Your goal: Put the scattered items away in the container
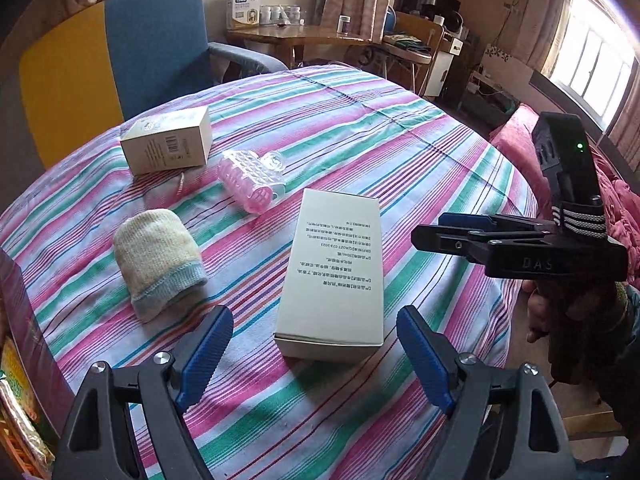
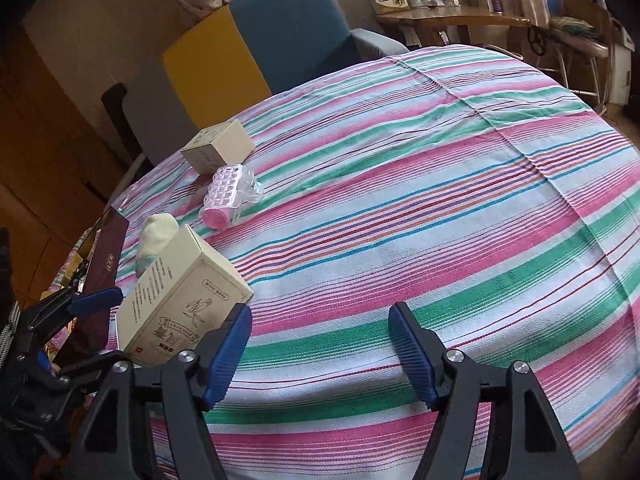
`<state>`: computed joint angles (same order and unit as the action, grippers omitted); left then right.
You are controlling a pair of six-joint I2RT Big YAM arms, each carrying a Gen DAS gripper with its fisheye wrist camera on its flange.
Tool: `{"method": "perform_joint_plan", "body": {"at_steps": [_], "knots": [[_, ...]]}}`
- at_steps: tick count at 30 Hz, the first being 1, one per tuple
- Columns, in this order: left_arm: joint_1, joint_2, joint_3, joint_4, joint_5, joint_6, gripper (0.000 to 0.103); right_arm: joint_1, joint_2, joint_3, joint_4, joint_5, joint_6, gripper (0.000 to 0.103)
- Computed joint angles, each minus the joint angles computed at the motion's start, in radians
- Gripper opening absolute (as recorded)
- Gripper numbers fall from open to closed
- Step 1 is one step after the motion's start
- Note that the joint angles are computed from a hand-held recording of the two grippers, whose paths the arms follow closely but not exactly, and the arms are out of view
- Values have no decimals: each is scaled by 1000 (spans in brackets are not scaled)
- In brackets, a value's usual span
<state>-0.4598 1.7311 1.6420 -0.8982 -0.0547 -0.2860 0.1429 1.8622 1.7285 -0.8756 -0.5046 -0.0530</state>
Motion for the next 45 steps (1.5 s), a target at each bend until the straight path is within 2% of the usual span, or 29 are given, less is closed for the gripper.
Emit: {"method": "perform_joint_plan", "body": {"at_steps": [7, 13, 19, 21, 24, 28, 31, 35, 37, 40, 41, 44, 45], "knots": [[2, 0, -20, 19, -11, -39, 57, -18, -3, -24, 45, -88, 42, 81], [4, -91, -130, 63, -61, -135, 56, -9, -9, -36, 63, -79, 49, 87], [3, -197, -252, 75, -149, -236, 57, 28, -12, -20, 37, 42, 12, 87], [3, -216, -279, 79, -159, -256, 57, 42, -7, -5, 26, 70, -6, 77], [7, -226, -308, 89, -142, -279, 57, 68, 16, 40, -1, 87, -37, 71], [17, -216, -322, 94, -98, -306, 57, 114, 68, 128, -28, 112, -66, 70], [19, -225, -334, 121, -90, -296, 58, 146, 125, 221, -68, 127, -79, 70], [25, -242, -345, 158, -85, -272, 64, 167, 230, 390, -155, 116, -28, 75], [29, -238, -340, 161, -78, -253, 64, 172, 290, 486, -208, 96, 13, 75], [32, -224, -328, 166, -67, -232, 64, 181, 348, 579, -245, 91, 44, 75], [32, -219, -325, 166, -62, -231, 64, 186, 359, 597, -249, 98, 47, 73], [32, -207, -323, 163, -52, -234, 63, 200, 379, 626, -258, 132, 29, 56], [32, -207, -325, 164, -51, -236, 63, 202, 371, 612, -243, 139, 21, 56]]}}
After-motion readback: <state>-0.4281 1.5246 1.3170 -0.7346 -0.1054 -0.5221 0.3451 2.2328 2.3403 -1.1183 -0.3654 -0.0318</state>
